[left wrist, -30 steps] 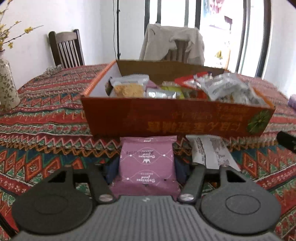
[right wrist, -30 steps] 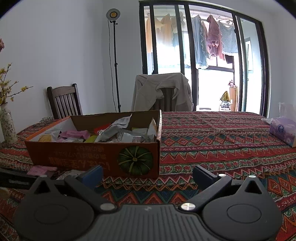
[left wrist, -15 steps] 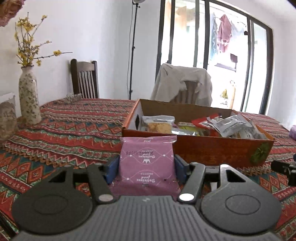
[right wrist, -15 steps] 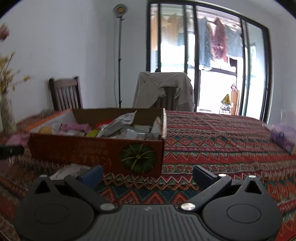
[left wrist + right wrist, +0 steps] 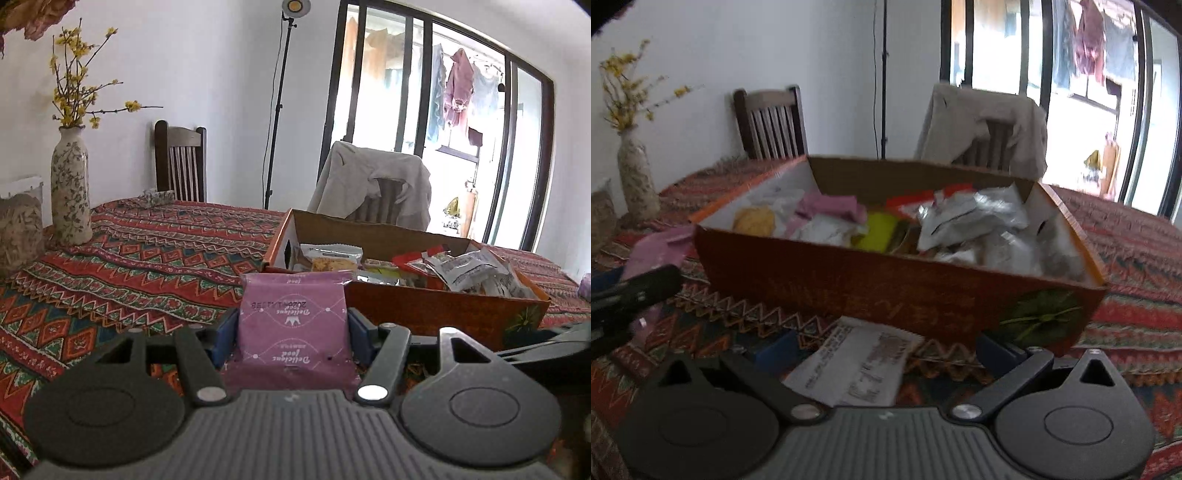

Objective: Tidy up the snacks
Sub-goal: 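Grasp the last white sachet with the right gripper, then carry the pink packet with the left gripper while the right carries the sachet to the box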

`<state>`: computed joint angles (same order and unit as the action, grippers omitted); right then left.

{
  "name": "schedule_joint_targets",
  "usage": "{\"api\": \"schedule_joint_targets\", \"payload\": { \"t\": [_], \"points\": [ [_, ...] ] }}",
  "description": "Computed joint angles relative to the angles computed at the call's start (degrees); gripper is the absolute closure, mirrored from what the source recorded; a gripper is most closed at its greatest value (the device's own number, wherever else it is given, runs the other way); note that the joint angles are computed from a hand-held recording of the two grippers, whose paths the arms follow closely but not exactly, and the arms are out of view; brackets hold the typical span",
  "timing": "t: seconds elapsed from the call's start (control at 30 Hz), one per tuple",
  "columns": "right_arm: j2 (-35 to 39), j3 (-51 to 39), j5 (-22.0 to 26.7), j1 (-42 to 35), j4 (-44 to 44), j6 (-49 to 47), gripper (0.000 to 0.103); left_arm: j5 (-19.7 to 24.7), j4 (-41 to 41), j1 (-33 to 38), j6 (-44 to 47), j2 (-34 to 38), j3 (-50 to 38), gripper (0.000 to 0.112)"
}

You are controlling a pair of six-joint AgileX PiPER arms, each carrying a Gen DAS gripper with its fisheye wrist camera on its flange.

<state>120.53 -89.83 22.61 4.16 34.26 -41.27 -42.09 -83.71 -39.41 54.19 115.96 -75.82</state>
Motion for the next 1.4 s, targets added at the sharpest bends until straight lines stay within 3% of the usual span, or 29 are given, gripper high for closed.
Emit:
{"api": "schedule_joint_targets", "payload": {
  "t": [0.1, 0.2, 0.27, 0.3, 0.33, 0.43, 0.6, 0.73, 0.97, 1.17, 1.3, 1.4],
  "points": [
    [2.3, -2.9, 2.0, 1.3, -9.8, 10.9, 0.002, -0.1, 0.1, 0.1, 0.2, 0.1, -0.1, 0.049],
    [1.5, 0.0, 0.1, 1.0, -7.0, 7.7, 0.008, 0.0, 1.2, 0.1, -0.8, 0.0, 0.4, 0.049],
    [-0.1, 3.0, -0.7, 0.1, -0.3, -0.2, 0.021, 0.1, 1.6, 0.1, -1.2, 0.0, 0.6, 0.049],
    [-0.8, 4.4, -1.3, -0.3, 2.9, -4.2, 0.034, 0.2, 1.5, 0.1, -1.1, 0.0, 0.6, 0.049],
    [-1.8, 5.9, -1.3, -1.0, 7.6, -9.5, 0.055, 0.3, 1.4, 0.2, -0.9, 0.0, 0.5, 0.049],
    [-3.9, 9.5, -0.5, -2.8, 18.2, -22.0, 0.063, 0.8, 0.7, 0.5, -0.3, 0.1, 0.2, 0.049],
    [-9.2, 17.9, 0.6, -6.3, 37.3, -43.9, 0.065, 0.9, 0.8, 0.6, -0.5, 0.1, 0.2, 0.049],
    [-12.6, 21.5, 3.1, -9.3, 47.1, -53.2, 0.065, 0.8, 0.7, 0.5, 0.0, 0.2, 0.2, 0.049],
    [-13.9, 20.0, 5.1, -12.8, 52.7, -56.8, 0.065, 0.8, 2.3, -0.2, -0.3, -0.2, -0.1, 0.049],
    [-11.5, 12.8, 4.4, -12.6, 53.6, -54.9, 0.065, 2.4, -0.6, -1.1, 5.2, -1.0, -4.7, 0.049],
    [-8.8, 6.6, 3.9, -11.6, 53.4, -52.0, 0.065, 1.3, -2.0, -1.5, 11.1, 0.7, -11.8, 0.049],
    [-6.6, 2.7, 0.8, -9.9, 56.3, -54.6, 0.065, 0.7, -4.0, -1.0, 15.9, 3.8, -19.4, 0.049]
  ]
}}
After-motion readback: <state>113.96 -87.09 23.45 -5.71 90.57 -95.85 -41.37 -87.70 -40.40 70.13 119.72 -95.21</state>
